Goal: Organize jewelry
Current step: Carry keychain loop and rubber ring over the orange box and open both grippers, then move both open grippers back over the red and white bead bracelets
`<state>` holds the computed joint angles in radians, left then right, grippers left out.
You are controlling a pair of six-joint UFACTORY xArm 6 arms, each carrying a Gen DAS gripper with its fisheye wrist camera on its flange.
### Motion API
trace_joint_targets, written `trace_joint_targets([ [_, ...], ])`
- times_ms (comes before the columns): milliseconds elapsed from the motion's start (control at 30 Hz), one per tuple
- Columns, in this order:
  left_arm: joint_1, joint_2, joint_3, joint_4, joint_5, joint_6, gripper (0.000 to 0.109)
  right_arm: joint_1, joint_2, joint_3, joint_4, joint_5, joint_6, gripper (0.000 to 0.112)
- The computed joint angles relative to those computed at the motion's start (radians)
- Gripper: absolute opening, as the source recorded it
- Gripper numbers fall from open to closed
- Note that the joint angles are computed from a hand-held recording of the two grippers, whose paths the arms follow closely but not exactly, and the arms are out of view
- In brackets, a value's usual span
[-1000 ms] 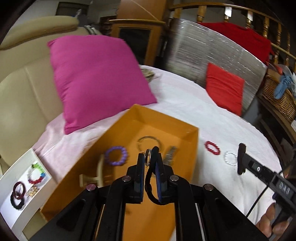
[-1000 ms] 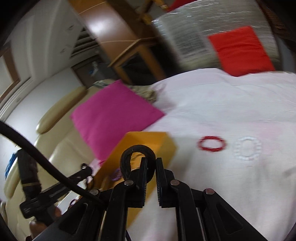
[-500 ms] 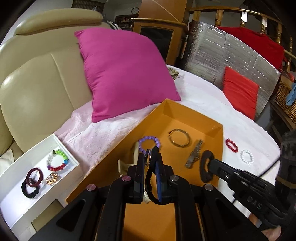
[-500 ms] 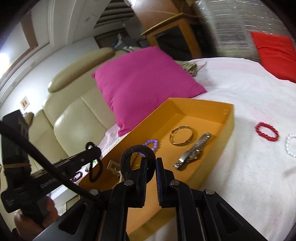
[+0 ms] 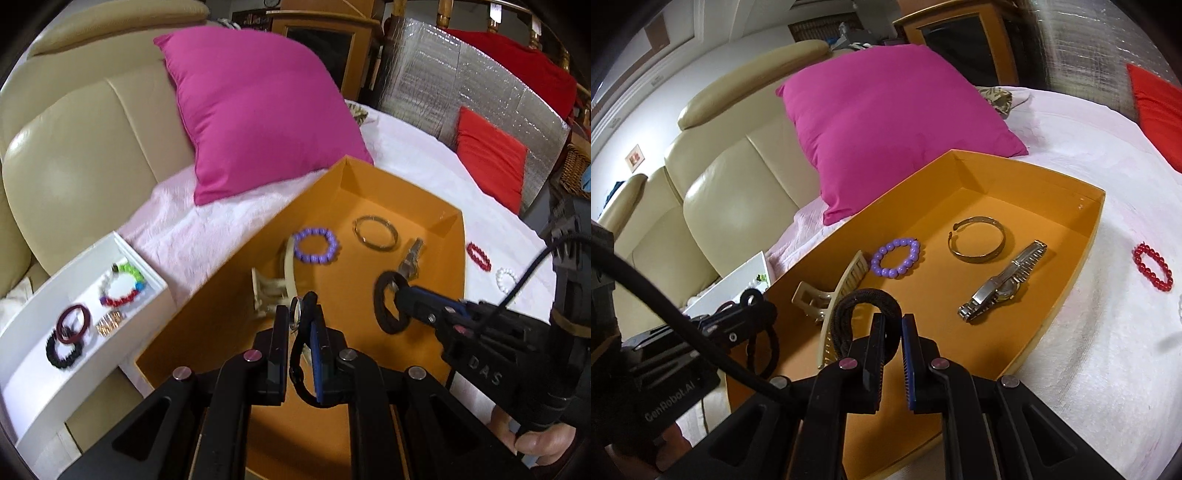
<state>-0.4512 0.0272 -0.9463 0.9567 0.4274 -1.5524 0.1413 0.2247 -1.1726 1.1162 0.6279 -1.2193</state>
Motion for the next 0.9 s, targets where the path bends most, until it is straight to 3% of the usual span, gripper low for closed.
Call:
trace_joint_targets([
  [300, -0.009, 0.017, -0.006, -0.090, 0.011, 0.070, 0.011, 0.031, 0.027, -0.014, -0.079, -0.039, 0.051, 0.011],
  [433, -0.004, 0.023, -0.006, -0.132, 0.018, 0.092, 0.013, 0.024, 0.037, -0.031, -0.084, -0.014, 0.073, 0.012],
  [567, -0.001, 0.014, 0.002, -0.125, 0.018, 0.063, 0.032, 0.003, 0.045, -0.053, -0.104, 0.032, 0.115, 0.023],
  [733, -0.037, 0.007, -0.030, -0.003, 0.124, -0.016, 0.037, -0.035, 0.043, -0.070, -0.046, 0.088, 0.109, 0.025],
  [900, -0.073, 0.038, -0.097, 0.049, 0.193, -0.015, 0.048, -0.090, 0.026, -0.073, 0.025, 0.103, 0.092, 0.025],
])
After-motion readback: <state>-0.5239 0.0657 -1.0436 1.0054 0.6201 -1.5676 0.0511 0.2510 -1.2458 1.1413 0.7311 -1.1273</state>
